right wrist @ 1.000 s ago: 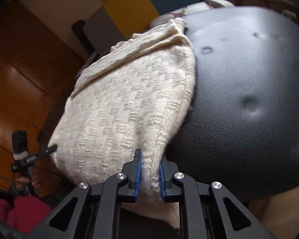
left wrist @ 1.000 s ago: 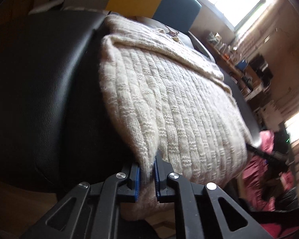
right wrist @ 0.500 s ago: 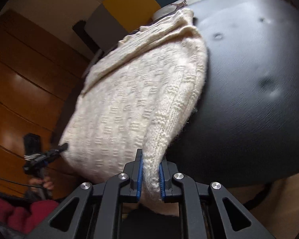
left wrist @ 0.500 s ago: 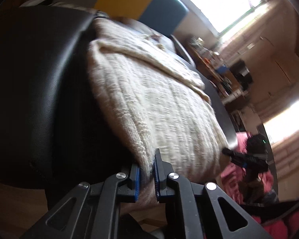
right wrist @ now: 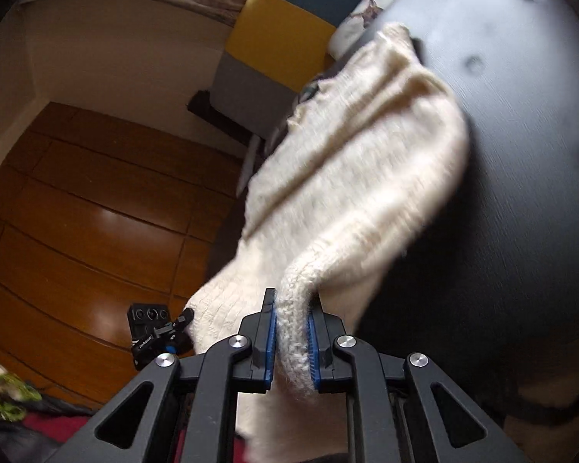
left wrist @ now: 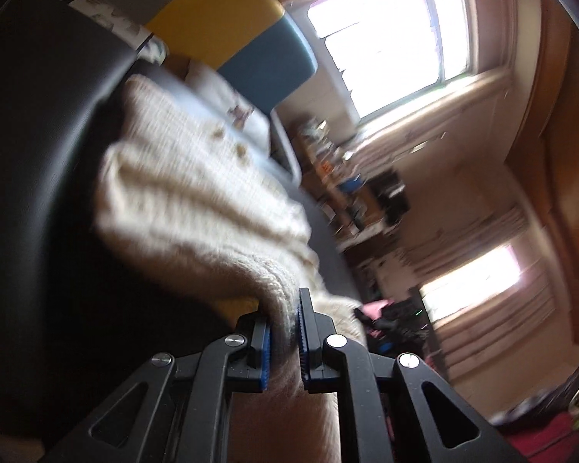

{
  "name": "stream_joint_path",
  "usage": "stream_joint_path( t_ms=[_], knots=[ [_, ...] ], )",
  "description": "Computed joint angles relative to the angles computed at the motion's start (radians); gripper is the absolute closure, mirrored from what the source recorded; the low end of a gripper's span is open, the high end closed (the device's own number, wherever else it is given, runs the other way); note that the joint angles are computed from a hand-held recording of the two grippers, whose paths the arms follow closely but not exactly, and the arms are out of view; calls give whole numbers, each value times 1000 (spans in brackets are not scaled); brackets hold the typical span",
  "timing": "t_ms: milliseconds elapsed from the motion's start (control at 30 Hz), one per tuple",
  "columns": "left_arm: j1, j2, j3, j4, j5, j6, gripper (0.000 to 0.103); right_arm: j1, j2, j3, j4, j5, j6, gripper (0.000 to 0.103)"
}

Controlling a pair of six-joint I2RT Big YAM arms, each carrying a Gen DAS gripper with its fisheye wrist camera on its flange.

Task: Fold clothes

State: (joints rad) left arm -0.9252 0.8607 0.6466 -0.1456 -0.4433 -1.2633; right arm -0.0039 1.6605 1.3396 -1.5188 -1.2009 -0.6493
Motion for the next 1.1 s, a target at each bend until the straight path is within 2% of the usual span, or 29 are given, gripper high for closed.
stream_joint_path(
  t_ms=[133, 233, 267, 333, 400, 433, 467, 533, 700, 833, 867, 1000, 1033, 1100],
  knots=[
    [194, 38, 8, 68, 147, 41, 93, 59, 30, 73, 226, -34, 257, 88],
    [337, 105, 32, 78, 252, 30, 93, 109, 88, 150, 397, -4, 453, 87],
    [385, 143, 46, 61, 292, 18, 93, 124, 112, 181, 440, 9, 506, 88],
    [463, 227, 78, 4, 367, -15, 93, 159, 168, 254, 501, 65, 597, 86],
    [482, 276, 80, -16, 413, -22, 94, 187, 242, 339, 491, 135, 652, 86],
    [472, 282, 72, -4, 412, -9, 94, 197, 282, 383, 443, 166, 639, 86],
    [455, 278, 66, -10, 404, -3, 94, 203, 303, 401, 405, 179, 608, 92],
    [405, 252, 58, -52, 374, -17, 94, 205, 306, 388, 367, 182, 538, 92],
    [247, 171, 19, -119, 285, -118, 94, 162, 197, 228, 262, 173, 351, 93],
    [125, 133, 36, -199, 222, -167, 94, 125, 114, 121, 188, 167, 281, 92],
    [102, 122, 38, -204, 216, -174, 93, 119, 98, 104, 168, 168, 267, 89],
    [69, 74, 17, -124, 213, -162, 93, 111, 63, 71, 49, 162, 155, 85],
    [72, 53, -3, -62, 205, -160, 93, 111, 66, 77, 31, 149, 142, 85],
    [102, 5, -67, 130, 178, -164, 93, 112, 87, 103, 5, 101, 136, 85]
  ],
)
